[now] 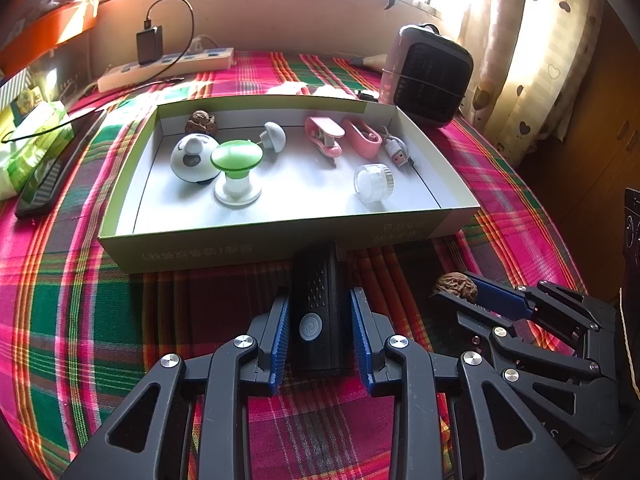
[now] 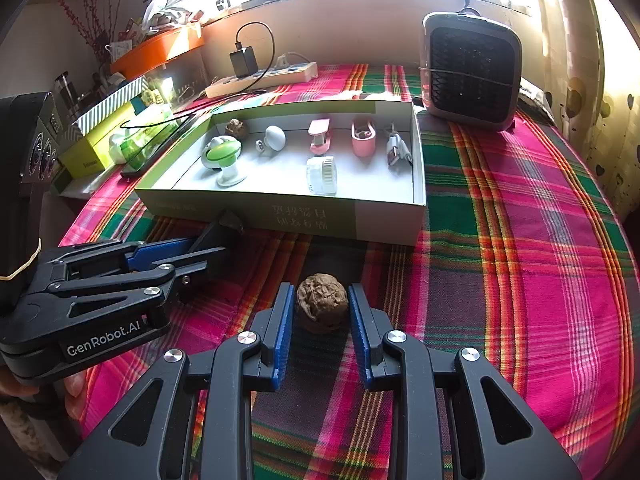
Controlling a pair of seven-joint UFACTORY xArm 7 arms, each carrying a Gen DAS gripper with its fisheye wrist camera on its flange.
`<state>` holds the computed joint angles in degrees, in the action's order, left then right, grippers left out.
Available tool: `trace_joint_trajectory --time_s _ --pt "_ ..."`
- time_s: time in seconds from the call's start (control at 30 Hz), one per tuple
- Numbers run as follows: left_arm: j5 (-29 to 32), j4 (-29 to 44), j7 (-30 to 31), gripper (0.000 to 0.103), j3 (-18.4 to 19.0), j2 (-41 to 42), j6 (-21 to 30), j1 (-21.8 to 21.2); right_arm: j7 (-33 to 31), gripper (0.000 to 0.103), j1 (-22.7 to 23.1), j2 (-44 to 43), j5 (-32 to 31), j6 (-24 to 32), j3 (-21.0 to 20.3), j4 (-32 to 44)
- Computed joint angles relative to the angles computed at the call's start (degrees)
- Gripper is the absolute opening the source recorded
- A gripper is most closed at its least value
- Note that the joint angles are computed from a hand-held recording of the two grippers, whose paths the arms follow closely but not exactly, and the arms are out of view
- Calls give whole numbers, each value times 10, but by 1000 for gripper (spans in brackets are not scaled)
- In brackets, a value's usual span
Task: Organize objects
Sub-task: 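Grasp the black rectangular device with the left tool while the right tool holds the walnut, then lift the black device with the left tool while the right tool carries the walnut toward the box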
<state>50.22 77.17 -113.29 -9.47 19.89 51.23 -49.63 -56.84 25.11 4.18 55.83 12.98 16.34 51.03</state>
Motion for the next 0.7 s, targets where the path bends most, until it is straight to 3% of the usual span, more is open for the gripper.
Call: trace_joint_trajectory --time_s 0.7 --pt "22 -5 -15 27 -6 -12 15 -10 -12 28 10 -13 19 -8 -1 -2"
